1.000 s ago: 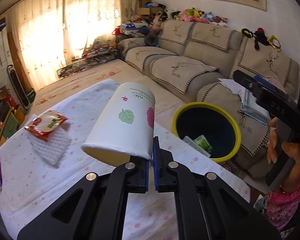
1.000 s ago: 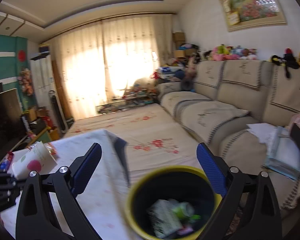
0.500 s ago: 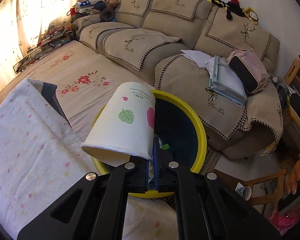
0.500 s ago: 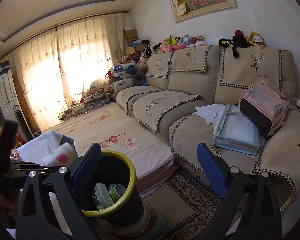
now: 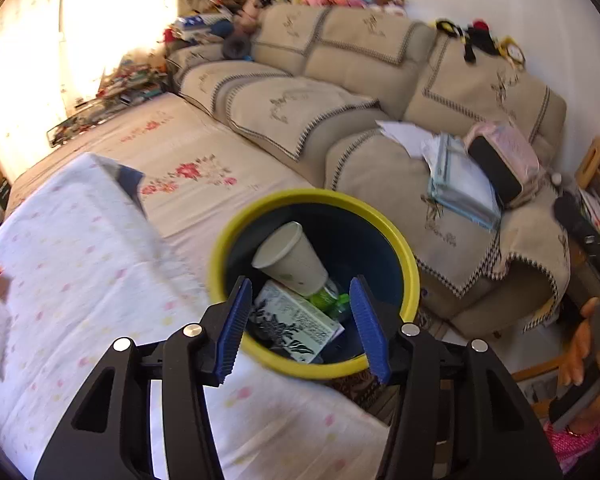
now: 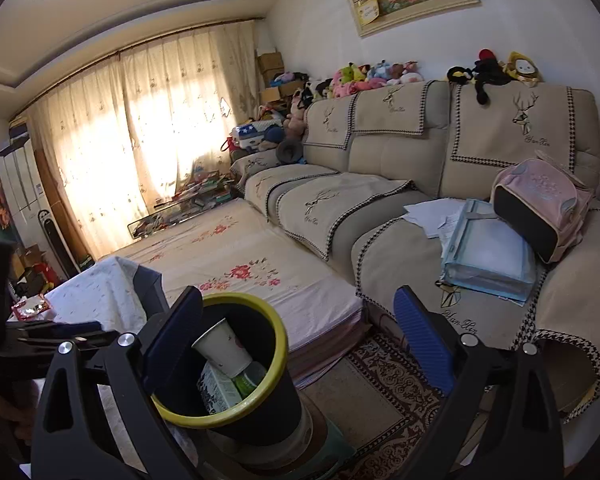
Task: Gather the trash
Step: 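Move the right tool to the red snack bag on foam netting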
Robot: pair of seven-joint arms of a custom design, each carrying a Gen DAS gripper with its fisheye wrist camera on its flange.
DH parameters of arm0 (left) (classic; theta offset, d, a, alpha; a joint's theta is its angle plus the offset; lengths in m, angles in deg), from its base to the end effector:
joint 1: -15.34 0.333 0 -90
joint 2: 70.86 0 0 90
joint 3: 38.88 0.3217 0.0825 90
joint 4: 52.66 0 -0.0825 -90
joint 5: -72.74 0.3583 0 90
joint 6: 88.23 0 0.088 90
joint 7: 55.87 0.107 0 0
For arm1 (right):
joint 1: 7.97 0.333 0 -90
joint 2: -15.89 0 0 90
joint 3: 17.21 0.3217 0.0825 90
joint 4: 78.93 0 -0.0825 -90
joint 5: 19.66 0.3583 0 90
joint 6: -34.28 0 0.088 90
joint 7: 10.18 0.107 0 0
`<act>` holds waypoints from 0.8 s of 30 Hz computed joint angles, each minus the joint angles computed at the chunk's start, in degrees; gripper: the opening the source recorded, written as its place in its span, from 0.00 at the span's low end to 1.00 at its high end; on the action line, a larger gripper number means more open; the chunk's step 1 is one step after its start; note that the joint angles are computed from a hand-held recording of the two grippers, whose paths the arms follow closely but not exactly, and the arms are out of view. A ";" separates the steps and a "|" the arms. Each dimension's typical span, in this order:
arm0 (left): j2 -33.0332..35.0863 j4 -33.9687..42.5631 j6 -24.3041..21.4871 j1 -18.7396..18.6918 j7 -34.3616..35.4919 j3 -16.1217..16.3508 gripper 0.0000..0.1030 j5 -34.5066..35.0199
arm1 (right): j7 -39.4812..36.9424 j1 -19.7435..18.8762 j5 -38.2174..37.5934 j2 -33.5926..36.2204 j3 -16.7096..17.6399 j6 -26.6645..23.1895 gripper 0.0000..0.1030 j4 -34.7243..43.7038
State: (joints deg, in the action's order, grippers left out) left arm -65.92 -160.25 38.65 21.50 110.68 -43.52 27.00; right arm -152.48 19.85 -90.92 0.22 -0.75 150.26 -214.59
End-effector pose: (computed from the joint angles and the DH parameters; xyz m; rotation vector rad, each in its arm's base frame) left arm 0.5884 -0.0064 0.5129 -0.9291 2.6344 -1.0502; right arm 0.3522 0.2762 0.4774 -0.8291 2.0391 -1.1567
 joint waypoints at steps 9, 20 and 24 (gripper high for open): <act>3.83 7.16 -0.47 11.03 3.32 5.79 0.54 -11.47 | -4.63 0.00 -4.71 8.83 -1.92 7.05 0.89 9.25; 20.88 27.24 9.95 24.52 -2.04 5.09 0.61 -16.96 | -21.77 4.16 -8.75 31.77 -7.09 22.72 0.89 40.13; 27.08 33.61 13.76 27.21 -5.16 3.60 0.61 -15.90 | -34.30 6.50 -4.28 43.84 -8.12 24.73 0.89 57.94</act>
